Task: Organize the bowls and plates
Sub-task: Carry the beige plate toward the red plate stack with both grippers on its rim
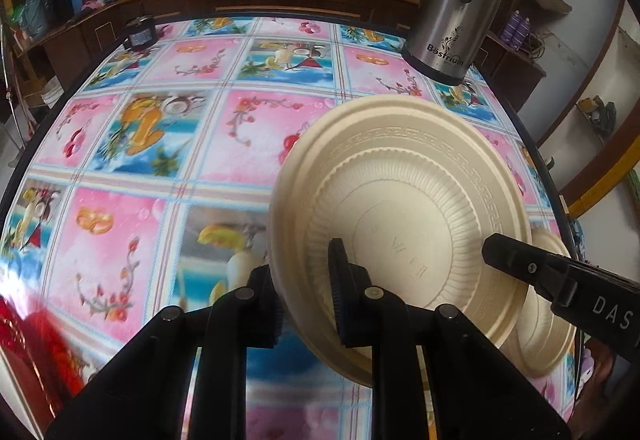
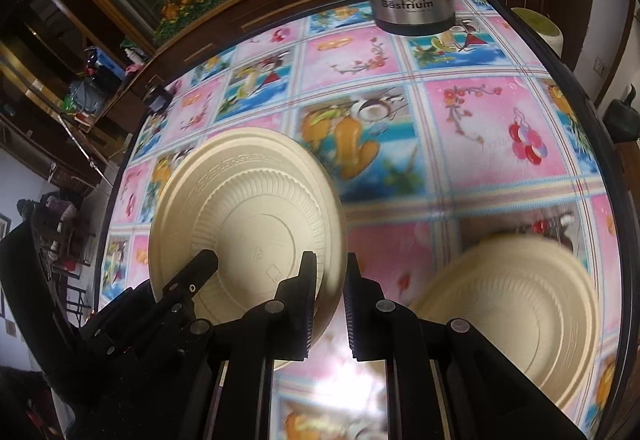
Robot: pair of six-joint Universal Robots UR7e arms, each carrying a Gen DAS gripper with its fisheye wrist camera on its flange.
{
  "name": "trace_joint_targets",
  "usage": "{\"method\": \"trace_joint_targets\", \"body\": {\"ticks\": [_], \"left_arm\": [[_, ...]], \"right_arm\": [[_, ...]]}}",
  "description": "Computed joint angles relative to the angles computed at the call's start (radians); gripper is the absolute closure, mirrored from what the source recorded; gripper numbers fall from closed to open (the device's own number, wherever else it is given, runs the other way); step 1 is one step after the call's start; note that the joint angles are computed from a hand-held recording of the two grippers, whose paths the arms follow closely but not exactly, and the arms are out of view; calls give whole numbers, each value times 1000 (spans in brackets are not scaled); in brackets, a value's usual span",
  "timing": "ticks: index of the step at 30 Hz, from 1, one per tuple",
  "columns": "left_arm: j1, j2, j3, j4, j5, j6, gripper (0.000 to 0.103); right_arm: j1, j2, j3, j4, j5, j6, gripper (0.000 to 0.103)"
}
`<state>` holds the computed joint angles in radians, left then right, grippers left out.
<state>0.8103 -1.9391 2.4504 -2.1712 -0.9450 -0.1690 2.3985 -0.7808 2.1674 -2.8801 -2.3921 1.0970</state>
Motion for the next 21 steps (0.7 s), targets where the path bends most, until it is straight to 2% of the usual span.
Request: {"method": "trace_joint_targets", "body": {"ticks": [13, 21], "left_arm": [[-76, -361, 29, 364, -11, -63, 86], [-125, -509, 22, 543, -15, -106, 86]], "right_arm": [[197, 80, -59, 175, -8, 257, 90], [283, 117, -86, 240, -7, 371, 90]]}}
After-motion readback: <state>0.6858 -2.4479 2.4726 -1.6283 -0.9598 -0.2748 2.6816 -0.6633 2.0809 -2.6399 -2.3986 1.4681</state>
